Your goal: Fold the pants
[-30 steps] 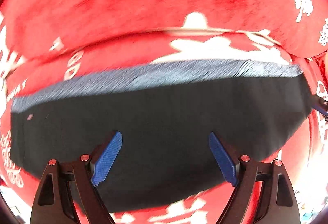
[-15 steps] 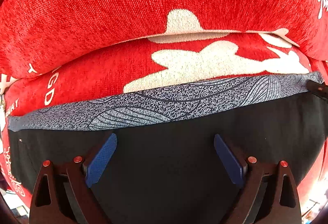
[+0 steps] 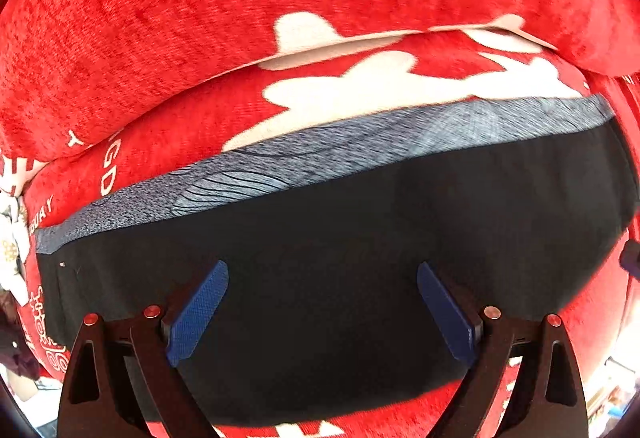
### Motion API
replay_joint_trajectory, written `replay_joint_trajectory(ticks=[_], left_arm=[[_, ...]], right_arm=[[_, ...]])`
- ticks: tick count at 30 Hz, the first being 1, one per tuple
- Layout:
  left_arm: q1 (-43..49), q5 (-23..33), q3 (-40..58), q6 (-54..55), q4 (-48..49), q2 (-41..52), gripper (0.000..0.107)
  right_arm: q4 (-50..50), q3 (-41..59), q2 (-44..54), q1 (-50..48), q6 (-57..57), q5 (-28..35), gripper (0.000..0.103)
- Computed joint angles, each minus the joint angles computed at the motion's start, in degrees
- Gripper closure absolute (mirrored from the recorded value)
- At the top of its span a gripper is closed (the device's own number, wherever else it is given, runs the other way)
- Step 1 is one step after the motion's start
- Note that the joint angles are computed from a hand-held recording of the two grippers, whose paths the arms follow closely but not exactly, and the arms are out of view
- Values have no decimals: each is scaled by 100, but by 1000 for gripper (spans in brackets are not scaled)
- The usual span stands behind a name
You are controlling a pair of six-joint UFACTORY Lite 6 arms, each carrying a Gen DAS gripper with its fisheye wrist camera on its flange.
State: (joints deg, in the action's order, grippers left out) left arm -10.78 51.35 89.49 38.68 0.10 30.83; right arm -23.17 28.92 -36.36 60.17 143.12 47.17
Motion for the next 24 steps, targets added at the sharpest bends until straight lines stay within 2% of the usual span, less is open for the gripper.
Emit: replay_joint_trajectory(ticks=[4, 8, 15, 17, 24], left_arm=[[-153, 15, -595, 0, 14, -597, 11], [-392, 204, -730, -144, -16, -856, 11], [-861, -524, -1893, -606, 226, -1353, 11], [-954, -576, -1903, -820, 288, -1228, 11], [-1082, -219, -1659, -935, 307, -1263, 11]], right_arm=[[-344, 21, 15, 1020, 1361, 288, 56], [-572, -72, 137, 1134, 1861, 99, 49], [-848, -146, 142, 1556, 2597, 170, 47], [-923, -159, 102, 1706, 2814, 245, 47], [-1111, -345, -164, 2155, 3399, 631, 42]])
